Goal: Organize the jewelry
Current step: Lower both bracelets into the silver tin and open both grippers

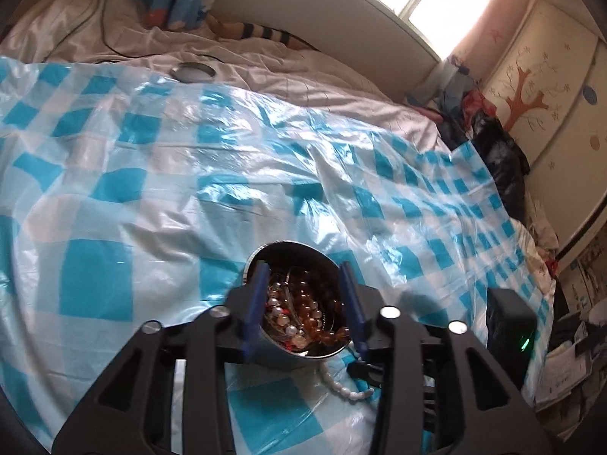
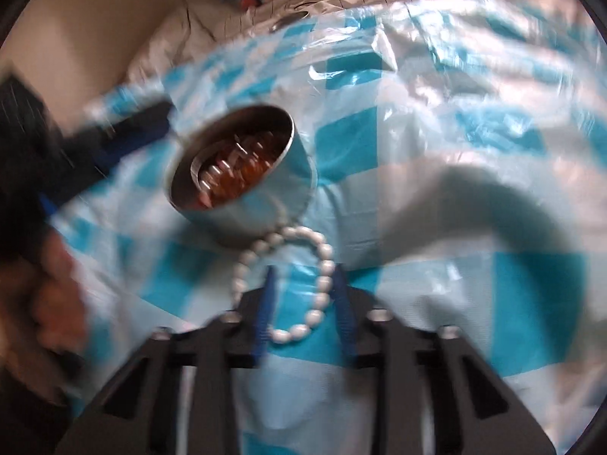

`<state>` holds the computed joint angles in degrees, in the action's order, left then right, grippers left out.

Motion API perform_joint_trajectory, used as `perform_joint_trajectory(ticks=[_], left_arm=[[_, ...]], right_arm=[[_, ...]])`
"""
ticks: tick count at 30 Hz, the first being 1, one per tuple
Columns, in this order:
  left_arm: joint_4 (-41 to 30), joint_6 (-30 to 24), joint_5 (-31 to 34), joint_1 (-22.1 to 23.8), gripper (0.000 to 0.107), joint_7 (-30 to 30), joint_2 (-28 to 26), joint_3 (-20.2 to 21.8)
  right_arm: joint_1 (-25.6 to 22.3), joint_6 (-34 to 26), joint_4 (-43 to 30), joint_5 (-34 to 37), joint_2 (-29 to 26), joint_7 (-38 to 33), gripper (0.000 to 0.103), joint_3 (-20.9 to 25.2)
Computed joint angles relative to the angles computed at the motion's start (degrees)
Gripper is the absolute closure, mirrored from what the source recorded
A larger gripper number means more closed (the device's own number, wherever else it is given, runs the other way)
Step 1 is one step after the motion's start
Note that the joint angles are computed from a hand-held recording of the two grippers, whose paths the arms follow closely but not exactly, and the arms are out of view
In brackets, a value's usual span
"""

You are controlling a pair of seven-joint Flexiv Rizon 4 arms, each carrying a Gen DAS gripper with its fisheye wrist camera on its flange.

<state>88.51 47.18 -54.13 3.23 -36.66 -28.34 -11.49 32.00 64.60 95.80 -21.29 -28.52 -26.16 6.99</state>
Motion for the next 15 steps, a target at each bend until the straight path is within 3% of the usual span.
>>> perform_joint_trajectory(ticks=[2, 8, 11, 15], left_arm=[[1.2, 0.6, -1.3, 0.5, 0.058, 0.5, 1.2, 0.1], [5.6, 1.0, -2.7, 1.3, 0.054, -0.9, 5.2, 2.7], [8.9, 1.9, -4.2, 1.8, 0.050, -1.9, 7.7, 4.1], [12.8, 3.7, -8.1, 2.0, 0.044, -2.4, 10.4, 5.5]], right_arm=[[-0.4, 1.5, 0.9, 0.9, 0.4, 0.6, 0.095, 0.3], [-5.7, 28.5, 6.4, 12.3, 0.4, 0.5, 0.095, 5.4], [-3.9, 37.2, 5.9, 13.5, 0.3, 0.0, 0.095, 3.6], [-1.8, 38.4, 2.5, 13.8, -0.7, 0.2, 0.095, 0.9]])
